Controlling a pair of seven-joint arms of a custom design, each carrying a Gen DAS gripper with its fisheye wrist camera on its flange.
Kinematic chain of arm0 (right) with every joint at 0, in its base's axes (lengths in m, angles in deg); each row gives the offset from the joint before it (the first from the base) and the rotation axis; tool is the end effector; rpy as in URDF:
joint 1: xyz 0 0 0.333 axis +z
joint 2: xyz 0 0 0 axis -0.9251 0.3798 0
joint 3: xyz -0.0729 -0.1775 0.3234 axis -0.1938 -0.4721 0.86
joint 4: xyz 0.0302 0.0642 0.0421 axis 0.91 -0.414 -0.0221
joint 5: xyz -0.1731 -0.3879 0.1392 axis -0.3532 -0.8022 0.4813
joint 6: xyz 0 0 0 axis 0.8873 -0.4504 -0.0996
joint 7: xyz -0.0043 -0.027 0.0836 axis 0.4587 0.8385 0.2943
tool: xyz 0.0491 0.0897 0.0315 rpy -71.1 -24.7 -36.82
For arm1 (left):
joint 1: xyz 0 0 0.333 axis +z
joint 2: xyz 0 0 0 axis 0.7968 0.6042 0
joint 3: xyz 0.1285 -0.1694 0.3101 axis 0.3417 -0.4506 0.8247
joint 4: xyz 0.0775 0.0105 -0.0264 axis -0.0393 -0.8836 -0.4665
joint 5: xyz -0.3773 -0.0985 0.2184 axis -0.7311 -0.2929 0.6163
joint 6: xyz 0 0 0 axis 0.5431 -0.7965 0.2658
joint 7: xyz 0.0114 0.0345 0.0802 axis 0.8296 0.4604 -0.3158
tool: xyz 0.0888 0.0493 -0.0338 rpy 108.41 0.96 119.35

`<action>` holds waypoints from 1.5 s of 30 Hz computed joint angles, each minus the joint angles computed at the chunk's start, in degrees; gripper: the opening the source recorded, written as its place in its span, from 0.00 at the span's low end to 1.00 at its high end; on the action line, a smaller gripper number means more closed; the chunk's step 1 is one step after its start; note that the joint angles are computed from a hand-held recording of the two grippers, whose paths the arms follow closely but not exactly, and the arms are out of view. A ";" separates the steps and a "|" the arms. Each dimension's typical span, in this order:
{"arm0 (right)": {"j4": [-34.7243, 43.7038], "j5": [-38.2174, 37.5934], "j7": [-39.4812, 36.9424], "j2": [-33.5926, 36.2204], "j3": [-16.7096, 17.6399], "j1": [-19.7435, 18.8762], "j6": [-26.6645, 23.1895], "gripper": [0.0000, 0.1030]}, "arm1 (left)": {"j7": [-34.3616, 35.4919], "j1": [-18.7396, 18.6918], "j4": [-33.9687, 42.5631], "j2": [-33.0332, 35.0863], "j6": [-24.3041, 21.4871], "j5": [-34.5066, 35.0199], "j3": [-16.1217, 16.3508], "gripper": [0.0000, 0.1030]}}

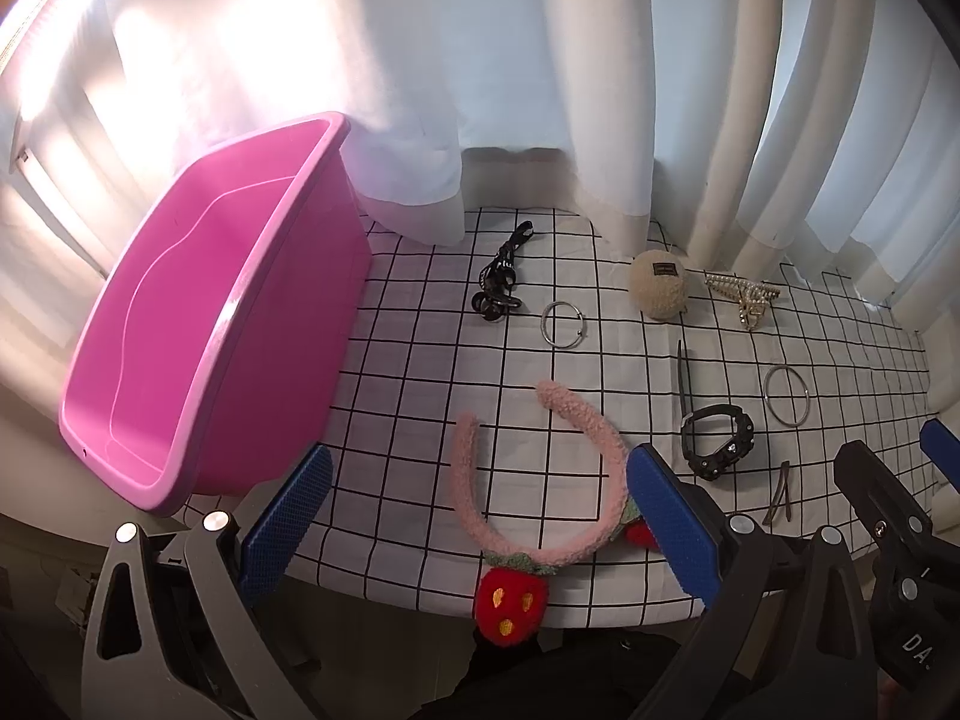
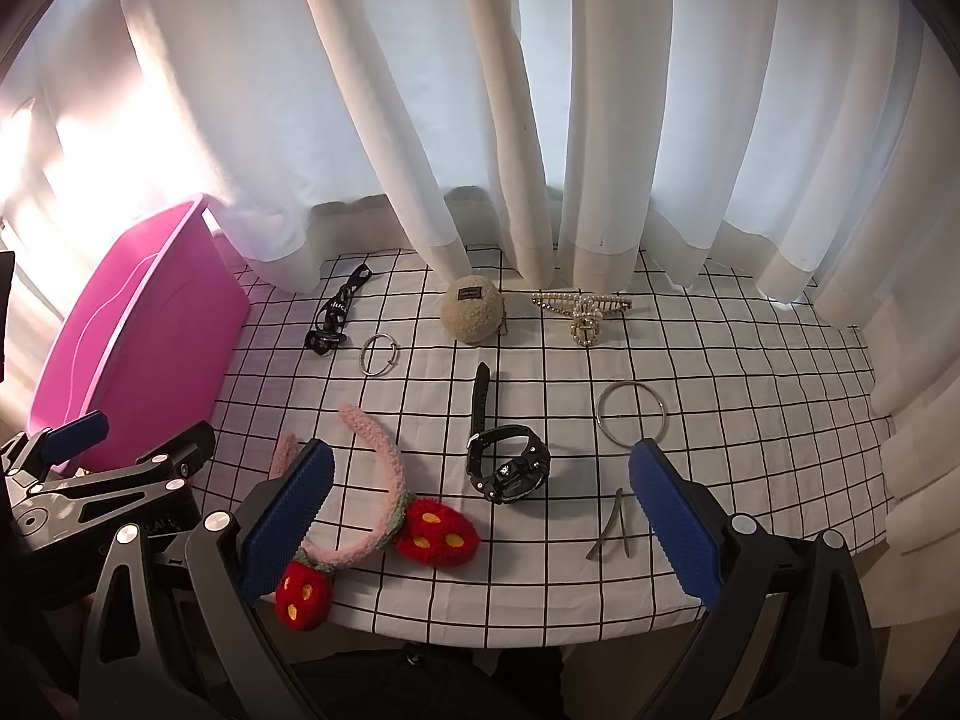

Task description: Organize jewelry

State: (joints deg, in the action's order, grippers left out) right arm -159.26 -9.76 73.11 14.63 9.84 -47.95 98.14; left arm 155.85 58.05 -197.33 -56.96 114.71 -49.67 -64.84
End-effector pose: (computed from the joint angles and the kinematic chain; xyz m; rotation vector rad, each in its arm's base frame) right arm 0.4806 0.2550 0.5775 -1.7814 1.9167 -0.4566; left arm 0.5028 -0.0444 0.5993 -1.9287 1.8873 -0.3729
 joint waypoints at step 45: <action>0.21 1.27 -0.98 0.19 -0.11 0.23 0.27 0.91 | -0.16 -0.13 0.03 0.18 0.12 0.01 0.12 0.94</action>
State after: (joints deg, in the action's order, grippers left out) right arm -159.05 -8.49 72.13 14.83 9.73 -47.72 98.42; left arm 155.69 57.92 -197.30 -56.78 114.83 -49.66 -64.72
